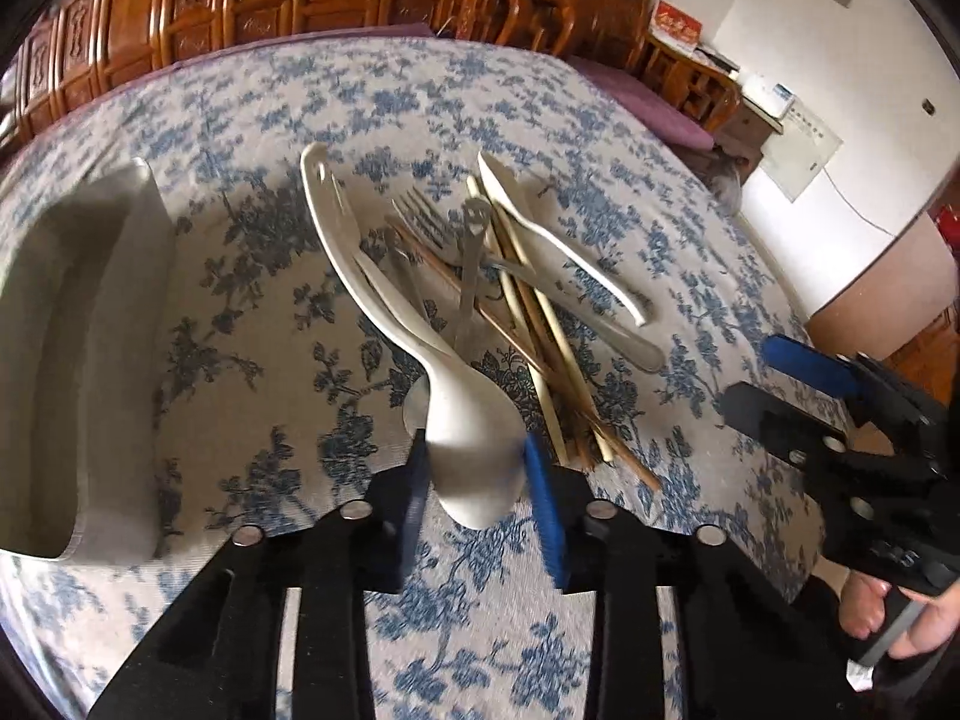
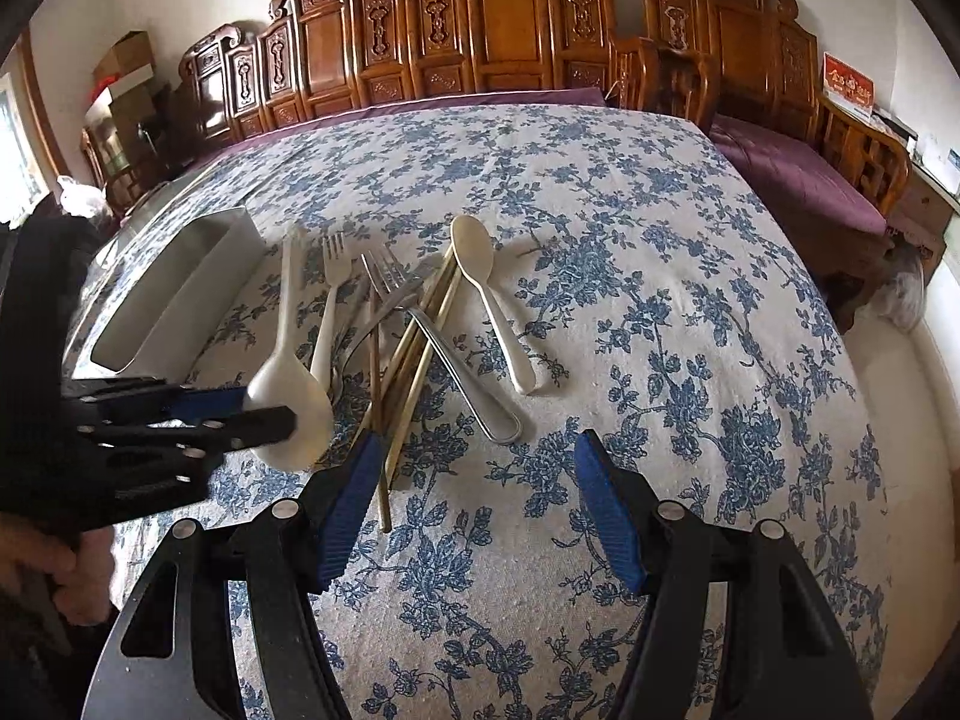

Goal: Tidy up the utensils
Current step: 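Move the left tool to the white plastic spoon and grasp its handle, then grasp the white plastic fork with the right tool while the left tool holds the spoon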

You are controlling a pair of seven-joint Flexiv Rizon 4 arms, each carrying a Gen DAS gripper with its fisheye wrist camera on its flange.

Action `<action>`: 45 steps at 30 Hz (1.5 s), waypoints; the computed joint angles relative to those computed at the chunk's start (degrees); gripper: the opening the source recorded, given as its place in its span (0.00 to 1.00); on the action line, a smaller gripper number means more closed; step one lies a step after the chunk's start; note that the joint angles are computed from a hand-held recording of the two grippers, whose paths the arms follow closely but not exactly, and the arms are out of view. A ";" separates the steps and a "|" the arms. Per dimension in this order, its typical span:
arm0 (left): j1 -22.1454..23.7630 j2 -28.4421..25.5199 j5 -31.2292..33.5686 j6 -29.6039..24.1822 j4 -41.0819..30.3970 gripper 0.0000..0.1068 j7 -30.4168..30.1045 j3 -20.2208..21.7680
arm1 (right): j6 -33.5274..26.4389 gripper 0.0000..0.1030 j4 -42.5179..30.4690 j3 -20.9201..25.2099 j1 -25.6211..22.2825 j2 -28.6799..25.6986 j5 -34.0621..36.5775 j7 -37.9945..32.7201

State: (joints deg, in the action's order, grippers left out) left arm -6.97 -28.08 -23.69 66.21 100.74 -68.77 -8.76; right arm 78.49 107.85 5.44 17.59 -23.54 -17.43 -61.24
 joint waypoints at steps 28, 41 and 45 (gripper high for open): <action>2.17 10.00 -9.53 -0.41 11.04 0.02 12.01 0.91 | -1.39 0.29 -4.31 2.04 1.49 -5.09 0.70 -5.20; 2.25 11.67 -11.15 0.94 13.26 0.02 12.99 1.27 | -6.27 0.27 -16.43 5.68 0.92 -11.71 6.87 -9.99; 2.33 11.99 -11.85 1.48 13.70 0.02 13.38 1.26 | -7.99 0.27 -18.10 4.88 1.81 -12.44 8.45 -6.92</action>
State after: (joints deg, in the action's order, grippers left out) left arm -4.64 -16.10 -35.54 67.69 114.43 -55.39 -7.50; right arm 70.51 89.75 10.32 19.40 -35.98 -8.98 -68.16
